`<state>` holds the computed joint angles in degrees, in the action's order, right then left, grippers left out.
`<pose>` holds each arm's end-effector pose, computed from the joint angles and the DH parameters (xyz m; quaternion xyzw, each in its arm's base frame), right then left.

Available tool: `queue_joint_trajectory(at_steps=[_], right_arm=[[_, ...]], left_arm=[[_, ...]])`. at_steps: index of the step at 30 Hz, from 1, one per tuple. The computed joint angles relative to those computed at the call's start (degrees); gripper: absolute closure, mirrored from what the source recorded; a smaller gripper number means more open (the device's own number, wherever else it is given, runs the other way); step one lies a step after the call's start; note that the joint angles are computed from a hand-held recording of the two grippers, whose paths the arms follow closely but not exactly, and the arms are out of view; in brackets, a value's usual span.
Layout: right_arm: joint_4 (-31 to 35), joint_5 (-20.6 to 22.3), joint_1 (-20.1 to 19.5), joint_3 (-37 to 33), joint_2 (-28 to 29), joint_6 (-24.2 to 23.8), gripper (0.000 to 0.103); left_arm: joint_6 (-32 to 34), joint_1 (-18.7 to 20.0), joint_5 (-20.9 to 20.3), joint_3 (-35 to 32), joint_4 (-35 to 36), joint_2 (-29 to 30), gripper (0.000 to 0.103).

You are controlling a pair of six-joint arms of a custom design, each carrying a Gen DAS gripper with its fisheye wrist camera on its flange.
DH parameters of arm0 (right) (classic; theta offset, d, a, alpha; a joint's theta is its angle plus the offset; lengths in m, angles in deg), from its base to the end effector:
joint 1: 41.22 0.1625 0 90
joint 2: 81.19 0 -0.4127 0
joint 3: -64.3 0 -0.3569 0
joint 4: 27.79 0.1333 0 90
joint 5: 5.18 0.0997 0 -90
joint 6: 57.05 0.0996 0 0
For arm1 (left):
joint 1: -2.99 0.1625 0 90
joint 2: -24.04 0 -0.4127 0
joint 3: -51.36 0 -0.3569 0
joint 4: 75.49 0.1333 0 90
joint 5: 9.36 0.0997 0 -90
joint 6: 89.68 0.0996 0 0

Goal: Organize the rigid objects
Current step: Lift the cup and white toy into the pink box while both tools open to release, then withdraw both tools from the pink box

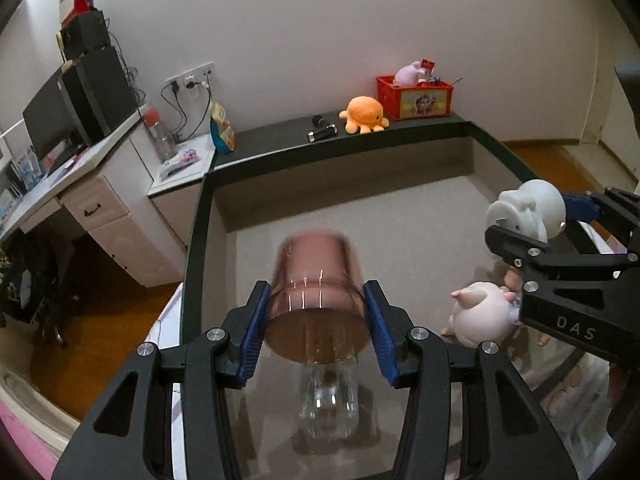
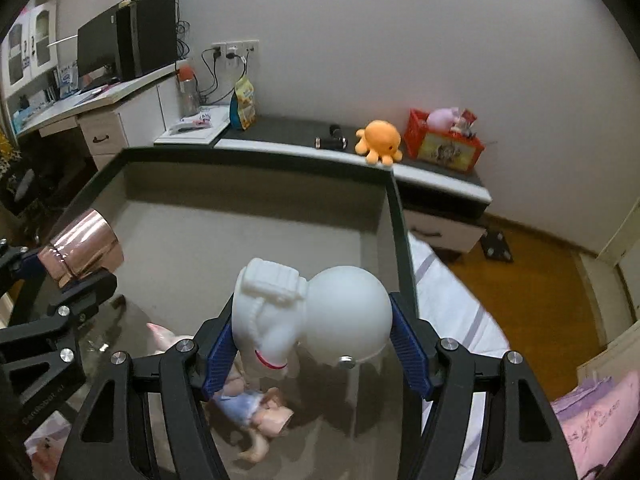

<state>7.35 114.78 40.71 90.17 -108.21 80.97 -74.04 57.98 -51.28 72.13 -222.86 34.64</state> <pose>-0.0212 -0.7447 0.2262 0.1326 -0.8512 0.3145 0.3987 -0.3058 -0.7981 -0.1153 0.2978 0.8435 -0.2693 0.3567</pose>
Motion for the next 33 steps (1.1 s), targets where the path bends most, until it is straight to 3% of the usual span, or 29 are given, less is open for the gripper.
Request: queue_joint_trajectory(at_steps=[4,8,10,14,21,22,23,27,33], right_arm=[[-4.44,-2.24,-0.13,7.31,-4.35,0.54,0.021],[-8.03,-4.45,0.26,13.37,-8.45,1.81,0.02],[-11.5,-6.95,0.5,20.2,-12.77,2.48,0.017],[-22.73,-12.33,1.02,38.79,-24.64,2.58,0.017],[-39.02,-21.31,2.11,65.78,-42.33,0.15,0.016],[-40.73,-21.89,2.26,68.45,-44.03,-0.31,0.013],[-43.08,-22.11,2.53,72.17,-46.45,-0.88,0.0],[-52.17,-23.8,2.77,83.53,-53.83,-3.29,0.0],[-58.47,-24.43,2.15,93.94,-61.58,-3.56,0.0]], left_arm=[[0.41,-0.06,-1.23,3.77,-5.71,-1.59,0.022],[0.83,-1.12,-0.87,16.76,-17.4,-7.95,0.01],[2.15,-2.22,0.4,24.07,-25.62,-11.13,0.002],[4.97,-4.98,1.27,39.83,-44.14,-18.14,0.0],[13.38,-12.25,4.16,60.42,-72.39,-24.7,0.0],[14.2,-13.4,5.12,62.65,-75.09,-25.23,0.0],[15.15,-14.45,5.65,64.47,-77.85,-25.62,0.0],[12.39,-18.36,7.31,73.51,-84.54,-27.72,0.0],[8.25,-23.03,8.13,82.2,-88.81,-29.53,0.0]])
